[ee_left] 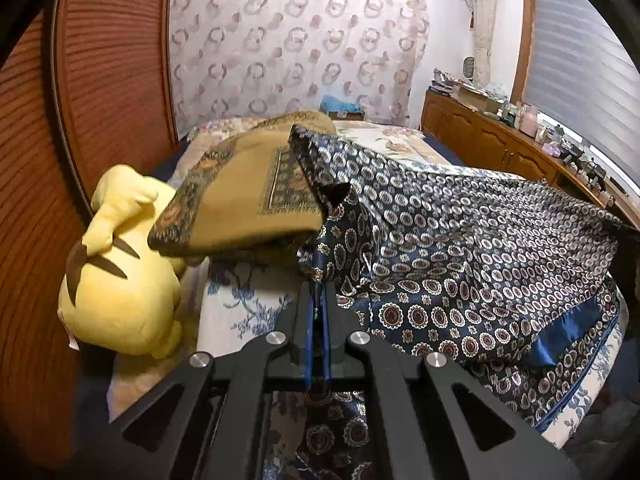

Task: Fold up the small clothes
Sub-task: 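Fold the held robe edge over and open both grippers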

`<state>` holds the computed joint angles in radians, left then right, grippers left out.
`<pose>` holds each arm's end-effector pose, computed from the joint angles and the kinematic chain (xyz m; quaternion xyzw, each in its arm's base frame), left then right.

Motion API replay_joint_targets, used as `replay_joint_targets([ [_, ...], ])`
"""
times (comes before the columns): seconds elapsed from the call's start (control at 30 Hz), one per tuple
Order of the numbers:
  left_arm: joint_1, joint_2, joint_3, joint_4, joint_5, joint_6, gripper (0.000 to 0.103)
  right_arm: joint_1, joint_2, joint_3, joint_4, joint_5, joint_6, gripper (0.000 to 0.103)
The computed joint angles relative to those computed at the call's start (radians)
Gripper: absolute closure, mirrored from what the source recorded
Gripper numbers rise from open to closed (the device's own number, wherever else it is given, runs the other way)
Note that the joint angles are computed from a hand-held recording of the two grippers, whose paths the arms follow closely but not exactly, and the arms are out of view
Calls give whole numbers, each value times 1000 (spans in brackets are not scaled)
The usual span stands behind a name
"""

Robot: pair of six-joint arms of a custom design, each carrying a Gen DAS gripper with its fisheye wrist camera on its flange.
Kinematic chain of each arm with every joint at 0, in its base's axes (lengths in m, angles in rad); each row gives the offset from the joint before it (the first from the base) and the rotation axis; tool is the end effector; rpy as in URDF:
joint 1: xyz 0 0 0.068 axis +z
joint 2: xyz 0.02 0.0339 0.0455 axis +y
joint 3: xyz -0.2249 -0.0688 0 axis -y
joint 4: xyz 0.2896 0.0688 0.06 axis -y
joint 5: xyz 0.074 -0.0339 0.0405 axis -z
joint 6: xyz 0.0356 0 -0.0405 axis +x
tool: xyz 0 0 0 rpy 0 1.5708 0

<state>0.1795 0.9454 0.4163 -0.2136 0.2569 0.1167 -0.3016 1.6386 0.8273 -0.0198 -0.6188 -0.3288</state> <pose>0.2461 0.0355 0.1281 0.0230 0.9091 -0.0571 0.4119 0.3380 -0.0835 0.0931 -0.1221 0.8865 0.1632 0.4154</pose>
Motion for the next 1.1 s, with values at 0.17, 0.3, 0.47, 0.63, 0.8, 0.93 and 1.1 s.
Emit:
replay_joint_targets([
  [0.17, -16, -125, -76, -56, -51, 20, 95, -25, -69, -37, -44, -45, -5, 103],
  [0.3, -16, -239, -125, -109, -25, 24, 91, -37, -94, -82, -56, -26, -33, 103],
  [0.47, -35, -166, -105, -88, -42, 17, 90, -61, -90, -109, -49, -28, -41, 103],
  [0.63, -72, -67, -82, -45, -111, 0, 78, -58, -71, -108, -30, -5, -44, 103],
  [0.8, -32, -62, -77, -23, -119, -2, 67, -48, -73, -123, -17, 18, -58, 103],
  [0.93, -20, 59, -25, 24, -127, -6, 67, -55, -83, -135, -30, 12, -75, 103],
  [1.1, -13, 94, -22, 75, -54, 8, 103, -60, -89, -149, -18, 5, -68, 103],
])
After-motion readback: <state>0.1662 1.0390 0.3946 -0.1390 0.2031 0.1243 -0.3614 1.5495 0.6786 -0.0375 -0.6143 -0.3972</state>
